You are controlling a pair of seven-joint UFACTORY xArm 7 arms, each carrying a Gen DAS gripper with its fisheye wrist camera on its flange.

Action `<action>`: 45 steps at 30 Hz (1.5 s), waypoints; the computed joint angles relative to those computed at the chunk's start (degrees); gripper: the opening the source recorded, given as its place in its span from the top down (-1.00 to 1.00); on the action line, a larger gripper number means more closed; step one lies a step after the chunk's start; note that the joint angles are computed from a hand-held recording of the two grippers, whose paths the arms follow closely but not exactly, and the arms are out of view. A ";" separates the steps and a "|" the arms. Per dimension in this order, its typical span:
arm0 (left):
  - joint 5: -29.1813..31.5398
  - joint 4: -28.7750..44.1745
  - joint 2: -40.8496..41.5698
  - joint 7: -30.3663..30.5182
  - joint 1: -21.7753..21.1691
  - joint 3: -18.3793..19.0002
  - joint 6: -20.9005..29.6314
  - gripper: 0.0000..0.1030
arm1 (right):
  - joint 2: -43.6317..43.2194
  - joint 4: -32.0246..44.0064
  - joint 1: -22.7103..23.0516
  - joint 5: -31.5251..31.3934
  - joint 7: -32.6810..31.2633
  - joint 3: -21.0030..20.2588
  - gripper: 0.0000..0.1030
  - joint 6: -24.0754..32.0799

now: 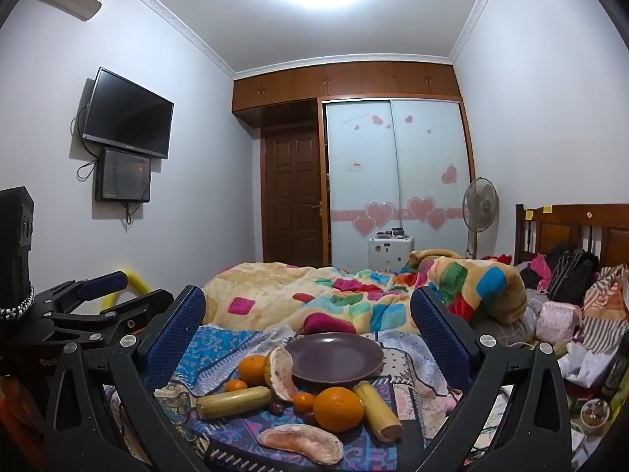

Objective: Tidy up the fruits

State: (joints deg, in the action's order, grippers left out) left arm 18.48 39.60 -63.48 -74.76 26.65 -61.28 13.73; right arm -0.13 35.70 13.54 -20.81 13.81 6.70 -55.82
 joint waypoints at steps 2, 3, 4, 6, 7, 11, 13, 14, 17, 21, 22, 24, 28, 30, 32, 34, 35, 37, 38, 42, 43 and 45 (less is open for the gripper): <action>0.01 -0.09 -0.04 -0.09 -0.06 -0.01 0.06 -1.00 | -0.03 -0.05 -0.11 -0.31 0.22 -0.08 -1.00 -0.08; 0.02 -0.14 -0.06 -0.16 -0.06 -0.03 -0.03 -1.00 | 0.06 0.01 -0.09 -0.28 0.19 -0.04 -1.00 -0.13; 0.02 -0.21 -0.05 -0.22 -0.08 -0.02 -0.15 -1.00 | -0.84 -0.61 0.08 0.08 0.16 0.16 -1.00 0.15; 0.07 -0.02 -0.03 -0.25 0.03 -0.17 0.05 -1.00 | -0.86 -0.60 0.12 -0.01 0.23 0.10 -1.00 0.18; 0.09 0.00 -0.01 -0.25 0.04 -0.18 0.05 -1.00 | -0.83 -0.63 0.24 0.25 0.05 0.19 -1.00 0.18; 0.14 0.00 0.06 -0.29 0.13 -0.26 0.07 -1.00 | -0.77 -0.69 0.33 0.45 -0.08 0.16 -1.00 0.06; 0.19 -0.08 0.03 -0.28 0.10 -0.22 0.00 -1.00 | -0.75 -0.63 0.33 0.32 0.00 0.12 -1.00 0.13; 0.20 -0.12 -0.01 -0.32 0.13 -0.21 0.00 -1.00 | -0.74 -0.60 0.33 0.31 0.02 0.11 -1.00 0.12; 0.15 -0.24 -0.04 -0.56 0.33 -0.40 -0.19 -1.00 | -0.83 -0.61 0.30 0.16 0.16 0.07 -1.00 0.23; 0.21 -0.18 0.01 -0.46 0.27 -0.32 -0.02 -1.00 | -0.87 -0.97 0.74 1.22 -0.41 0.45 -1.00 0.21; 0.24 -0.21 -0.02 -0.50 0.37 -0.44 -0.04 -1.00 | -0.78 -0.90 0.76 1.21 -0.39 0.43 -1.00 0.22; 0.25 -0.05 0.05 -0.66 0.83 -0.89 -0.07 -1.00 | -0.79 -0.93 0.80 1.24 -0.37 0.41 -1.00 0.22; 0.12 0.43 0.37 -0.88 1.60 -1.67 0.00 -1.00 | 0.44 -0.24 0.20 0.06 0.20 0.03 -1.00 -0.44; 0.06 0.48 0.28 -1.00 1.76 -1.94 0.06 -1.00 | 0.48 -0.29 0.25 0.26 0.07 0.17 -1.00 -0.47; 0.09 0.29 0.34 -0.80 1.54 -1.54 -0.20 -1.00 | 0.56 -0.33 0.27 0.39 -0.01 0.23 -1.00 -0.53; 0.07 0.27 0.31 -0.82 1.61 -1.59 -0.24 -1.00 | 0.56 -0.31 0.25 0.38 0.03 0.23 -1.00 -0.50; 0.06 0.24 0.33 -0.80 1.59 -1.58 -0.26 -1.00 | 0.56 -0.32 0.23 0.35 0.08 0.22 -1.00 -0.51; 0.07 0.23 0.33 -0.71 1.50 -1.47 -0.19 -1.00 | 0.67 -0.37 0.29 0.53 -0.04 0.28 -1.00 -0.62; 0.05 0.38 0.34 -0.61 1.35 -1.38 0.14 -1.00 | 0.67 -0.37 0.28 0.53 -0.04 0.28 -1.00 -0.62; 0.04 0.36 0.32 -0.71 1.41 -1.46 0.13 -1.00 | 0.70 -0.38 0.32 0.60 -0.07 0.32 -1.00 -0.60; 0.04 0.37 0.32 -0.73 1.43 -1.50 0.13 -1.00 | 0.66 -0.30 0.22 0.25 0.15 0.22 -1.00 -0.54; 0.06 0.34 0.31 -0.69 1.36 -1.47 0.14 -1.00 | 0.67 -0.37 0.28 0.39 0.01 0.30 -1.00 -0.54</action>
State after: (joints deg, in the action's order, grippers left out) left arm 18.54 39.93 -63.16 -75.45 28.02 -62.76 13.87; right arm 0.54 35.32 13.82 -20.42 13.82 7.00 -56.35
